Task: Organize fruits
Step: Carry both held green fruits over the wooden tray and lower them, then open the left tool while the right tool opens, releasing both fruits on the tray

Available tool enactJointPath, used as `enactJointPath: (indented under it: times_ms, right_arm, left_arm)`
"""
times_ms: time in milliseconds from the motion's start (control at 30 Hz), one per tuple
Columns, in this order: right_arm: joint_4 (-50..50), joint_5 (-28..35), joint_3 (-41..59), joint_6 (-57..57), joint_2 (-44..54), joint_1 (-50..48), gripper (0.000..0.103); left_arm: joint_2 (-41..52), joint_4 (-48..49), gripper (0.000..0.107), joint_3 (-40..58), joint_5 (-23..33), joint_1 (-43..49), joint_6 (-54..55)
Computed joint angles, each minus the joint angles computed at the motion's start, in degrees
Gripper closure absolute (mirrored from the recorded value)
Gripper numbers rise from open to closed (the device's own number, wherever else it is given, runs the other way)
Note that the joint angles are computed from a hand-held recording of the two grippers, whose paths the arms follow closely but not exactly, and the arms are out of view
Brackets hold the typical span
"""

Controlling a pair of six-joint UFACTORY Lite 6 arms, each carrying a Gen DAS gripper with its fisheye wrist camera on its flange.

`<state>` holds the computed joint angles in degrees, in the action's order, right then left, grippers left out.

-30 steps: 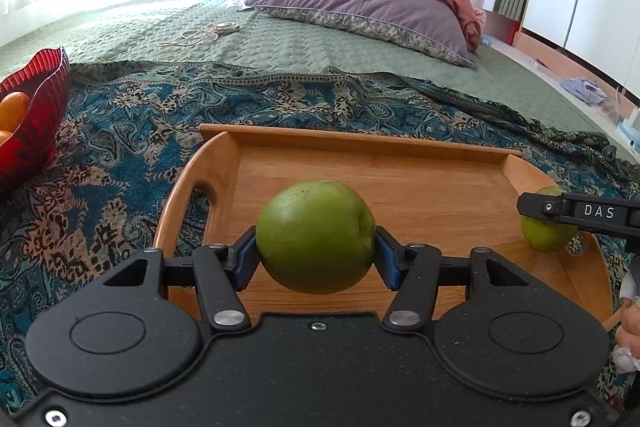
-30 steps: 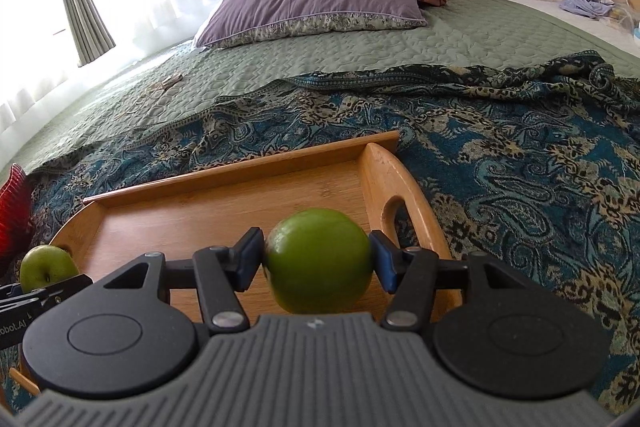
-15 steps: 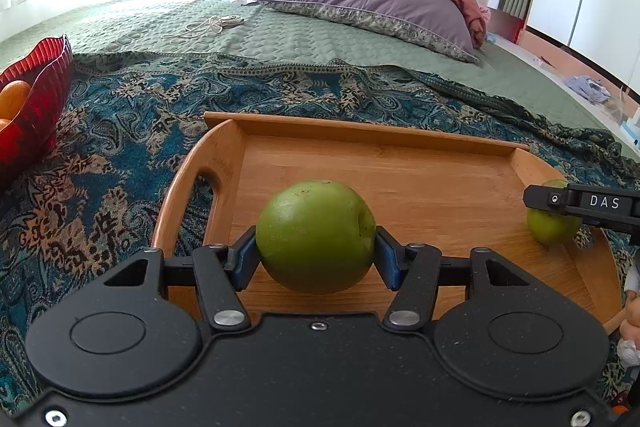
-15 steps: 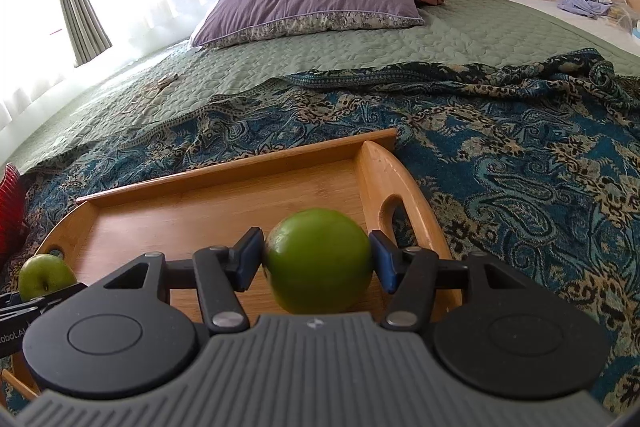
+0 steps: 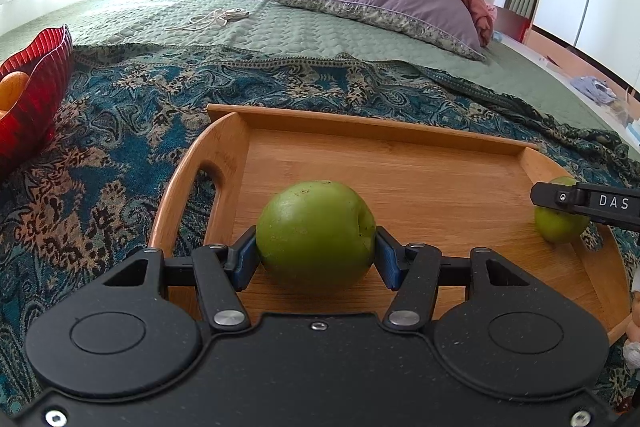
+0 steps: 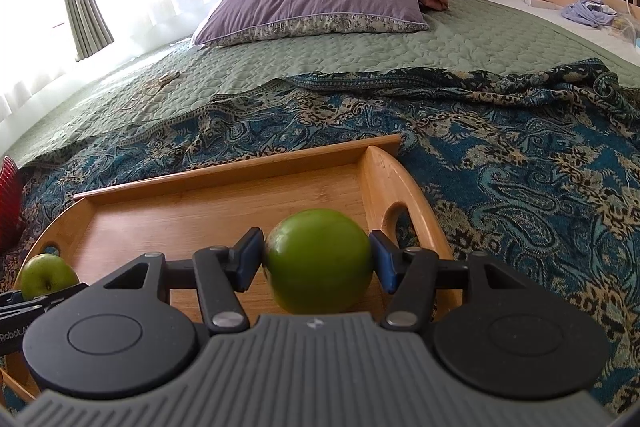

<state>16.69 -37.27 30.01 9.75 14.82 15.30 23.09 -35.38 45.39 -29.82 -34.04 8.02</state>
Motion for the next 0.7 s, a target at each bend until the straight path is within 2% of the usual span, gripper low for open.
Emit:
enactJointPath:
  times_ms: [700]
  right_arm:
    - [-3.4, -0.7, -0.8, 2.8, -0.2, -1.2, 0.042]
  left_arm:
    - [0.6, 0.9, 0.051, 0.9, 0.6, 0.5, -0.2]
